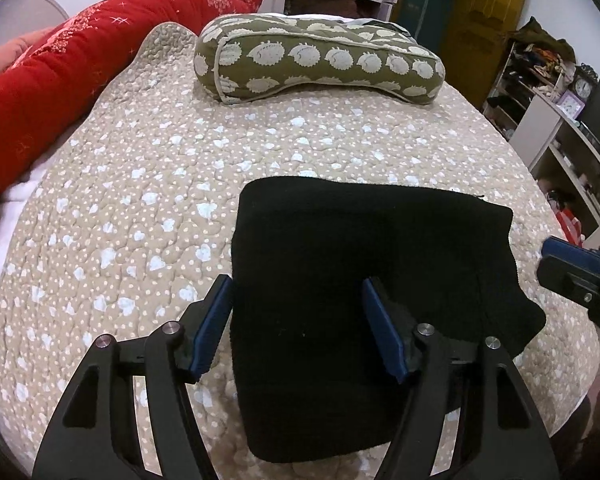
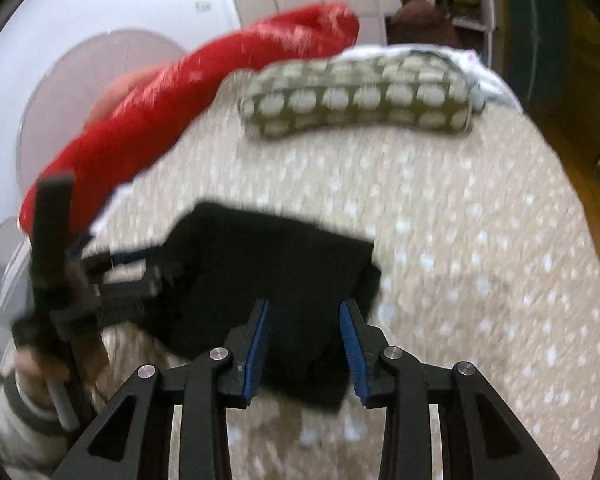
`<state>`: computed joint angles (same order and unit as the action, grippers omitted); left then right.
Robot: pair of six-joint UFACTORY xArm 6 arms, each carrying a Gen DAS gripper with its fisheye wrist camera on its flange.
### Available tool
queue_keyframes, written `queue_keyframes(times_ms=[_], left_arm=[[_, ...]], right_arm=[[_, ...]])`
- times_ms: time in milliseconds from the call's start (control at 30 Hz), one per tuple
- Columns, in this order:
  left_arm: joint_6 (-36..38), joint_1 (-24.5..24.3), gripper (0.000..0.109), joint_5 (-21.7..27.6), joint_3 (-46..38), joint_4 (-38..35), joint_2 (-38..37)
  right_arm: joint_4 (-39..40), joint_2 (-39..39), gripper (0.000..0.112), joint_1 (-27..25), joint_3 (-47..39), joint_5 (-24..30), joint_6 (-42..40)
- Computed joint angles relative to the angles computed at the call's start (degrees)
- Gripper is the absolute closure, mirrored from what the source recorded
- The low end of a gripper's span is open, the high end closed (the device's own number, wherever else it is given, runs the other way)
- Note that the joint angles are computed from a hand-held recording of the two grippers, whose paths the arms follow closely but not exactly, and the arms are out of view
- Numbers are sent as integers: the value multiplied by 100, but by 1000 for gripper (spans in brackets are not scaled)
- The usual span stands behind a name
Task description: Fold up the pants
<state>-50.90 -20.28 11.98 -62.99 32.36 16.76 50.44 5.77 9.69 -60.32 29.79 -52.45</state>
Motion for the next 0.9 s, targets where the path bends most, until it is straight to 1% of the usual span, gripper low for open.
queue_keyframes(times_ms=[100, 133, 233, 333, 400, 467, 500, 600, 667, 733, 800, 900], left_arm=[[53, -13, 39, 59, -102, -18, 76], [137, -16, 38, 76, -144, -107, 114], [415, -24, 37, 107, -230, -416, 208], [420, -19, 34, 117, -309, -470, 304], [403, -7, 33, 76, -336, -498, 355], [449, 7, 30, 26, -352, -609, 395], [460, 18, 28, 10, -358, -663, 414], [667, 11, 27, -24, -347, -906, 417], [618, 2, 27, 21, -329, -832, 373], [511, -2, 27, 54, -308, -694, 334], [466, -8, 27, 49, -289, -674, 320], [354, -12, 27, 46, -247, -569, 274]], right_arm=[[-51, 323, 79, 137, -282, 162, 71], [-319, 480, 79, 184, -407, 175, 299], [-1576, 948, 79, 306, -685, -129, 1338], [-2177, 1383, 78, 286, -1285, 316, 1573], [-2266, 1644, 77, 246, -1675, 606, 1585], [-2243, 1784, 76, 227, -1864, 740, 1638], [-2219, 1796, 75, 214, -1866, 738, 1594], [-2192, 1817, 75, 210, -1878, 690, 1549], [-2321, 1666, 75, 215, -1787, 705, 1674], [-2382, 1394, 75, 222, -1540, 680, 1616], [-2689, 1159, 75, 244, -1296, 734, 1650], [-3099, 788, 75, 290, -868, 628, 1688]])
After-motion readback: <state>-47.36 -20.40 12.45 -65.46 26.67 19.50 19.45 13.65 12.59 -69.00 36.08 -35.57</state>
